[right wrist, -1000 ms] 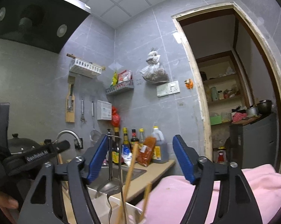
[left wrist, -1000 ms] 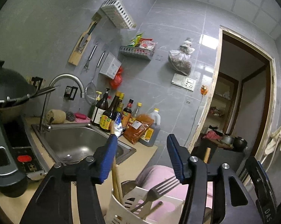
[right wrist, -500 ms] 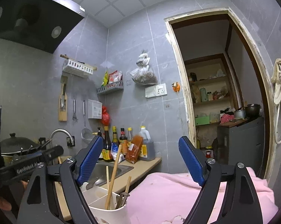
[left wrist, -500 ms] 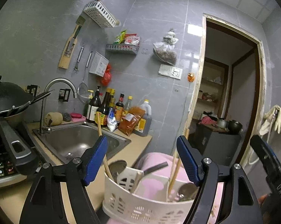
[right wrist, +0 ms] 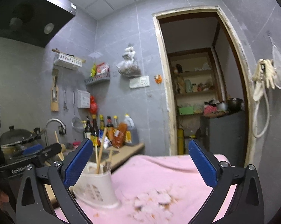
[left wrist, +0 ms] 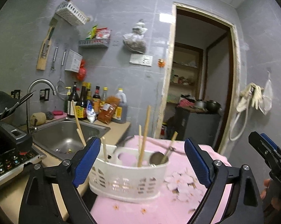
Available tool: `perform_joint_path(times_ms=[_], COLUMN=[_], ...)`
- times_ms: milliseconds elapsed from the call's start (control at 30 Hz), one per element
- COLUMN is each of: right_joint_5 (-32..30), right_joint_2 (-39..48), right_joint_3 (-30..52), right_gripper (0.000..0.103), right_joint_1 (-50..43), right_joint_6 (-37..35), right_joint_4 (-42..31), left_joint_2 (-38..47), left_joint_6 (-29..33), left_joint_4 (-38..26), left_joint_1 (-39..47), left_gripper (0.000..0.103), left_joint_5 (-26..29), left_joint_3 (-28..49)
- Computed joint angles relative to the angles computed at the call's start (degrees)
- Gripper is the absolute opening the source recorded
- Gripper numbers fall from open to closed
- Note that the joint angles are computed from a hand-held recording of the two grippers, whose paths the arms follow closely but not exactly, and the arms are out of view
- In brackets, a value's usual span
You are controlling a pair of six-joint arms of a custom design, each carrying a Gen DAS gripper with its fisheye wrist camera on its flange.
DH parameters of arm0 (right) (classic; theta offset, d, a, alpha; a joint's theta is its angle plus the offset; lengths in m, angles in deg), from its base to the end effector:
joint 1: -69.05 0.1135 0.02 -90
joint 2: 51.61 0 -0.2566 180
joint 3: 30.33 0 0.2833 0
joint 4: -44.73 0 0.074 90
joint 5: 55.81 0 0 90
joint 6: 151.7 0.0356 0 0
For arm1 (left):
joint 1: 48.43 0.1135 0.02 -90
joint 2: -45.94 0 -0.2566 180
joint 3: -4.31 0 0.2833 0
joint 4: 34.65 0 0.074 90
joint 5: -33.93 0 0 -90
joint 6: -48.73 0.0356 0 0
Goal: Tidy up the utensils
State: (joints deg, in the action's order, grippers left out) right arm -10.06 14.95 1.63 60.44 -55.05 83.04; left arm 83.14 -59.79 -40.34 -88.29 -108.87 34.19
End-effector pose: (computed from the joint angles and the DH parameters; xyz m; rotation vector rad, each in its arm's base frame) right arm 0.2513 -0.0129 0.1945 -0.4226 1.4914 0.5521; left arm 0.1638 -0.0998 0.2110 -0.3222 1.6772 0.0723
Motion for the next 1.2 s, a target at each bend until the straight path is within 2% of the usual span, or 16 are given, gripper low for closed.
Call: perform_joint_path(times_ms=[133, 300, 533, 633, 800, 967, 1200], right_joint_5=[-0.94, 4.99, 5.76, 5.44, 3.95, 2.62, 2.70], right_joint_2=[-6.38, -14.12, -19.98, -24.70, -31.43, -33.03, -30.84], right_joint_3=[-2.16, -5.16, -10.94, -13.86, -17.18, -18.02, -17.43], right_gripper=[0.103, 0.103, 0.103, 0.103, 0.103, 0.103, 0.103], right_joint_1=[-4.07, -6.67, -12.84, -14.97, -17.88, -19.30, -19.58], right_joint_6=[-4.80, -12.60, -15.99, -17.13, -17.51, -17.45, -17.74], right_joint_4=[-9.12, -20.62, -24.55, -26.08, -28.96, -30.14, -30.09], left_joint_2=[0.51, 4.56, 7.18, 11.15, 16.37, 16.24, 14.77], left_joint_6=[-3.64, -12.18, -28.06, -38.04, -50.21, -48.29, -44.76], left_joint_4=[-3.74, -10.13, -22.96, -31.99, -42.45, -40.00, -36.91], left_joint_1=[-5.55, -11.89, -17.23, -20.95, -24.45, -24.78, -24.55], left_gripper=[0.093, 0.096, 0.096, 0.096, 0.096, 0.096, 0.096], left_joint_5=[-4.05, -11.37, -17.66, -22.10, -24.45, -23.25, -22.35], left_joint_3=[-0.18, 0.40, 0.69, 2.63, 4.82, 3.61, 2.35])
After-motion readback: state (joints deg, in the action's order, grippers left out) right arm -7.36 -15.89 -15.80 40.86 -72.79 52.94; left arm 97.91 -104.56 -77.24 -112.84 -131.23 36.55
